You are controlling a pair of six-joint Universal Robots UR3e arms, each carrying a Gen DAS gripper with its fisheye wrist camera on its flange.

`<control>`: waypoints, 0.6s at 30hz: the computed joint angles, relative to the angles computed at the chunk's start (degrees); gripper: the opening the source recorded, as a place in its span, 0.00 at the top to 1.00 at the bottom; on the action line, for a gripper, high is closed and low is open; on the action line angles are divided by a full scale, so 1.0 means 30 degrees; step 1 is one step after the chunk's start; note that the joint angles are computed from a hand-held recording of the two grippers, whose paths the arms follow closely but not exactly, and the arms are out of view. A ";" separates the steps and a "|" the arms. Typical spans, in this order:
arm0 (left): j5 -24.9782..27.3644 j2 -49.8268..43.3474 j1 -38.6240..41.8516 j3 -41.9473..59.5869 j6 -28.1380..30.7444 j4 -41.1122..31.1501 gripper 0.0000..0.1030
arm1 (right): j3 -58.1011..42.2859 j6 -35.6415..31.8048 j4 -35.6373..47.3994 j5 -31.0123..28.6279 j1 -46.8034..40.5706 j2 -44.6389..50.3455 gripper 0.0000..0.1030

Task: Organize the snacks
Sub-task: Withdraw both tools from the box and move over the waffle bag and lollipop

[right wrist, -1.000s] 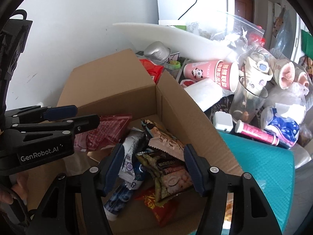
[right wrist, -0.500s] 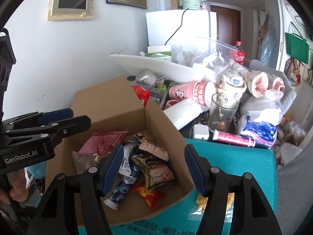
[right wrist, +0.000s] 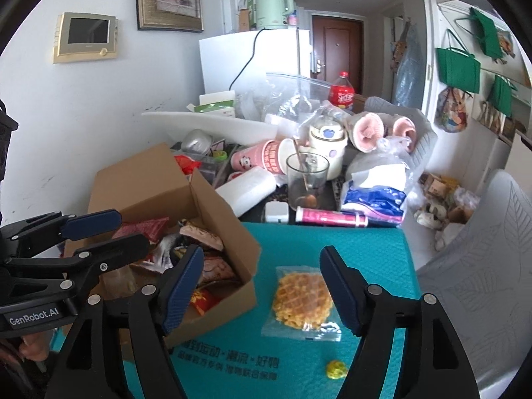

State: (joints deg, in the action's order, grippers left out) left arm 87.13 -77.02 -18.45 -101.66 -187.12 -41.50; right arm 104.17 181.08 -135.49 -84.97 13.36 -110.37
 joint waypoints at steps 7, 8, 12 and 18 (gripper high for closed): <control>-0.0393 -0.1937 -0.1561 -0.0078 -0.0712 0.1069 0.50 | 0.2845 -0.0816 0.1457 0.1082 -0.2890 -0.2995 0.29; -0.0444 -0.2171 -0.1720 -0.0161 -0.0846 0.1340 0.50 | 0.3399 -0.0981 0.1747 0.1250 -0.3394 -0.3630 0.29; -0.0641 -0.3162 -0.2386 -0.0301 -0.1434 0.2218 0.50 | 0.5253 -0.1572 0.2998 0.1952 -0.5229 -0.5764 0.29; -0.0506 -0.4143 -0.3262 -0.0576 -0.2098 0.3252 0.50 | 0.7557 -0.2412 0.4475 0.2911 -0.7566 -0.8436 0.18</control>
